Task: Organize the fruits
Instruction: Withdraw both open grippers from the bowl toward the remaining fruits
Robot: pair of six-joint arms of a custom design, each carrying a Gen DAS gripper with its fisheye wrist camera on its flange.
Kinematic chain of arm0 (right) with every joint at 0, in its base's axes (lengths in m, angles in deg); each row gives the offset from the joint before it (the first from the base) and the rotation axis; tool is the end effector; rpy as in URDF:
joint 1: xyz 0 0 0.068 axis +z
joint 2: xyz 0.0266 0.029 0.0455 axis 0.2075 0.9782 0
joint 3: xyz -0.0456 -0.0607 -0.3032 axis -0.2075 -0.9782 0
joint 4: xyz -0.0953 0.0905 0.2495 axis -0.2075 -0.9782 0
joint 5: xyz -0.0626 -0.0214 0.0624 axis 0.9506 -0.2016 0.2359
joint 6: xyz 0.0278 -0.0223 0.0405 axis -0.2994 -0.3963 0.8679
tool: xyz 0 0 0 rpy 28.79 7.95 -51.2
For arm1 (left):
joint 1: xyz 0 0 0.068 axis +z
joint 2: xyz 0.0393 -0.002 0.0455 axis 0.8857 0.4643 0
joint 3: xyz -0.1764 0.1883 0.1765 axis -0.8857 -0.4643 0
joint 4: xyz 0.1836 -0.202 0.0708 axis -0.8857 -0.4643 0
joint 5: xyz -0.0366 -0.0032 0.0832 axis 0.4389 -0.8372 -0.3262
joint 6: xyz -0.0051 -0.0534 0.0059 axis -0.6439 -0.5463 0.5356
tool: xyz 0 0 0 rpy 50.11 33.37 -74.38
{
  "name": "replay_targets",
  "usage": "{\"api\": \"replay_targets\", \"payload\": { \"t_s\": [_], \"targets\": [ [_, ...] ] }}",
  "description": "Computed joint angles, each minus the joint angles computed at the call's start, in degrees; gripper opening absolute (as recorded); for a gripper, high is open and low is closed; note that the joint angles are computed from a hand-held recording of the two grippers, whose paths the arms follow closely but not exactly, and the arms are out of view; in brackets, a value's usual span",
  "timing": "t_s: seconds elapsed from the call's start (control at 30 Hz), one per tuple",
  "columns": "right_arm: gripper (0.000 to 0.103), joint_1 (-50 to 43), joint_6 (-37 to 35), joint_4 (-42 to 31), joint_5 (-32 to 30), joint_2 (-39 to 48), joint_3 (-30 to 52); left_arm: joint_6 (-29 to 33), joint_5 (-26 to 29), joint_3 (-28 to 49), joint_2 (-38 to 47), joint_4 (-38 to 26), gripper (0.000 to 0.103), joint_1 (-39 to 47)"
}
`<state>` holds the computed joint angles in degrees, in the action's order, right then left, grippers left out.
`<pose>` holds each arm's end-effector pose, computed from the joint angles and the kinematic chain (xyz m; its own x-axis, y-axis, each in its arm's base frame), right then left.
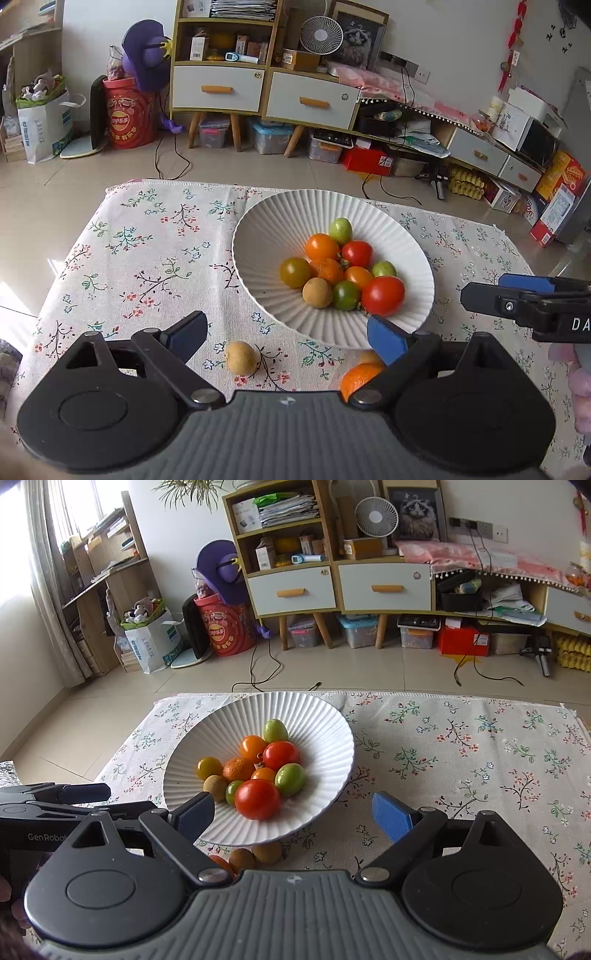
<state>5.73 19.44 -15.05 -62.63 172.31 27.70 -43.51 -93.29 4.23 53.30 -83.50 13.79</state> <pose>0.3049 -0.0125 0.1944 -0.6457 -0.2748 -0.7124 -0.5647 0.7998 0.2034 0.2071 -0.2014 0.1753 -0.6291 -0.3359 -0.7010 -0.3205 0.9337 -0.1597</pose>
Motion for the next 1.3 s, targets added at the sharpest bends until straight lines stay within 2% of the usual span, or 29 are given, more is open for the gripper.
{"api": "replay_targets", "payload": {
  "t_s": [0.13,0.67,1.3],
  "targets": [
    [0.092,-1.24,-1.29,0.33,-1.49,-1.42,-1.91,-0.97,-1.05,-0.63,-1.01,-1.55,0.100,-1.63],
    [0.099,-4.06,-11.06,2.32,-1.88,-6.24,-10.37,-5.46,-3.71,-0.99,-1.72,-8.49,0.102,-7.16],
    [0.102,-3.03,-12.08,7.11,1.15,-6.78,-16.18,-11.33,-2.21,-4.74,-1.14,-13.07,0.102,-12.45]
  ]
}}
